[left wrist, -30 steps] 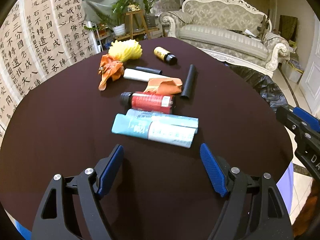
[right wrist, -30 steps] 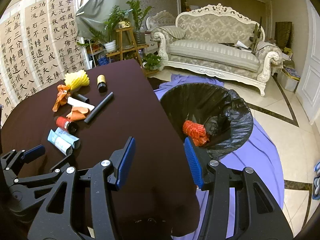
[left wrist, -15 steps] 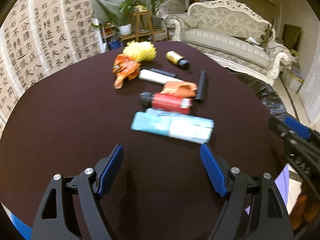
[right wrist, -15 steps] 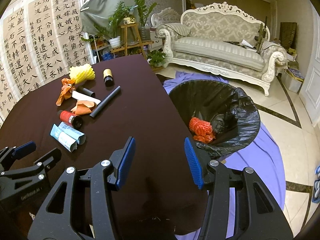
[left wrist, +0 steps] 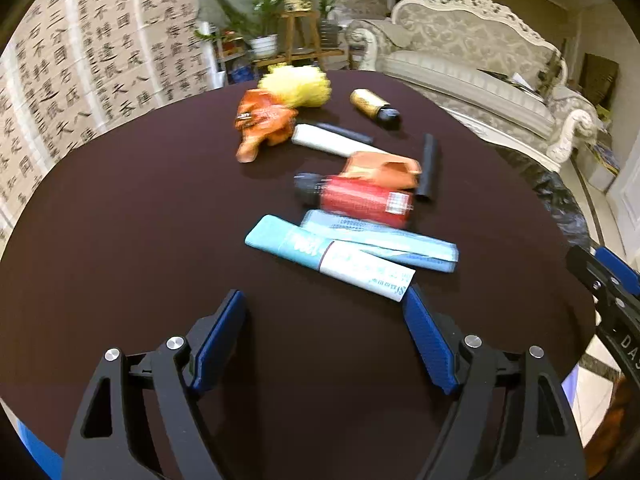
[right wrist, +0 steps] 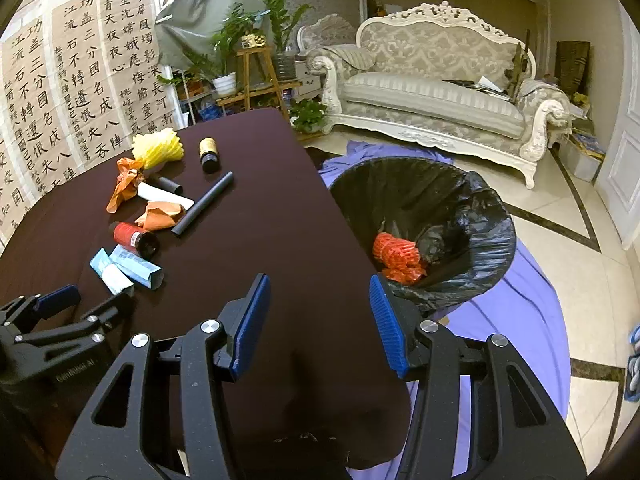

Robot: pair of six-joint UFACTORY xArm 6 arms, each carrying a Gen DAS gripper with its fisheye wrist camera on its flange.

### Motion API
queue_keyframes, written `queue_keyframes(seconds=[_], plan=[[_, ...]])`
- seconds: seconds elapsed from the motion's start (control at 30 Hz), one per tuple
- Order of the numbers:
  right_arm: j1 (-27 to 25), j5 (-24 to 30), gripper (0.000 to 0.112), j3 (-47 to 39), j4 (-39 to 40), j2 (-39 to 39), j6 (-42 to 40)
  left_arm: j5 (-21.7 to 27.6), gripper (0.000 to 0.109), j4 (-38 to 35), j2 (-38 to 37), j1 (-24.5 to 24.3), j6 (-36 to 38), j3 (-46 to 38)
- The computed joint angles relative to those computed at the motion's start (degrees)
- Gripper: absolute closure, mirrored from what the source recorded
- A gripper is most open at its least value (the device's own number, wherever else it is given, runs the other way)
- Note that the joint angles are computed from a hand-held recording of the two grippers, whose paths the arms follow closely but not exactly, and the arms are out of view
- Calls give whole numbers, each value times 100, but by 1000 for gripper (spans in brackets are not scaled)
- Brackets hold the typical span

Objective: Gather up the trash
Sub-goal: 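Move both tools back over the table toward the remaining tubes, then grasp the white-and-teal tube with the left tool while the right tool approaches the blue-white tube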

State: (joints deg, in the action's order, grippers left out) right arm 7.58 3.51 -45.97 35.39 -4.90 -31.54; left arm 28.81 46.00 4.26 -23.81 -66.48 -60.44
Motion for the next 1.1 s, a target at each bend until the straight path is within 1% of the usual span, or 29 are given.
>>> queue_keyframes(seconds=[0.27, 0.4, 0.47, 0.53, 0.63, 0.67, 0.7, 0.8, 0.87, 0.9, 0.97, 1.0, 1.07, 1.1], plan=[[111, 95, 62, -92, -170, 102, 87, 45, 30, 34, -492, 369, -137, 533], [190, 97, 62, -155, -287, 177, 181, -77, 30, -298, -626, 451, 96, 650], [221, 109, 62, -210, -365, 226, 242, -292, 30, -602, -611, 494, 322, 612], [239, 125, 62, -260, -423, 259, 281, -360, 29, -533, -508, 491, 271, 468], [282, 158, 62, -363, -445, 334, 292, -278, 29, -373, -164, 499, 244, 103], [299, 184, 62, -430, -454, 375, 289, -193, 30, -454, -58, 502, 333, -3], [313, 197, 62, -461, -453, 394, 276, -153, 30, -723, 42, 526, 562, -75], [397, 229, 62, -623, -407, 513, 170, -198, 40, -773, -12, 549, 704, -27], [450, 268, 62, -735, -379, 611, 114, -98, 54, -581, -40, 526, 704, -21], [486, 290, 62, -798, -416, 668, 133, -74, 57, -527, -50, 524, 708, -22], [528, 327, 62, -881, -551, 745, 211, -104, 72, -467, -107, 555, 735, 40], [550, 336, 62, -911, -610, 778, 247, -108, 75, -444, -128, 574, 756, 60], [587, 391, 62, -990, -817, 859, 386, -188, 85, -453, -200, 641, 810, 155], [604, 415, 62, -1010, -944, 882, 488, -225, 88, -479, -235, 674, 865, 198]])
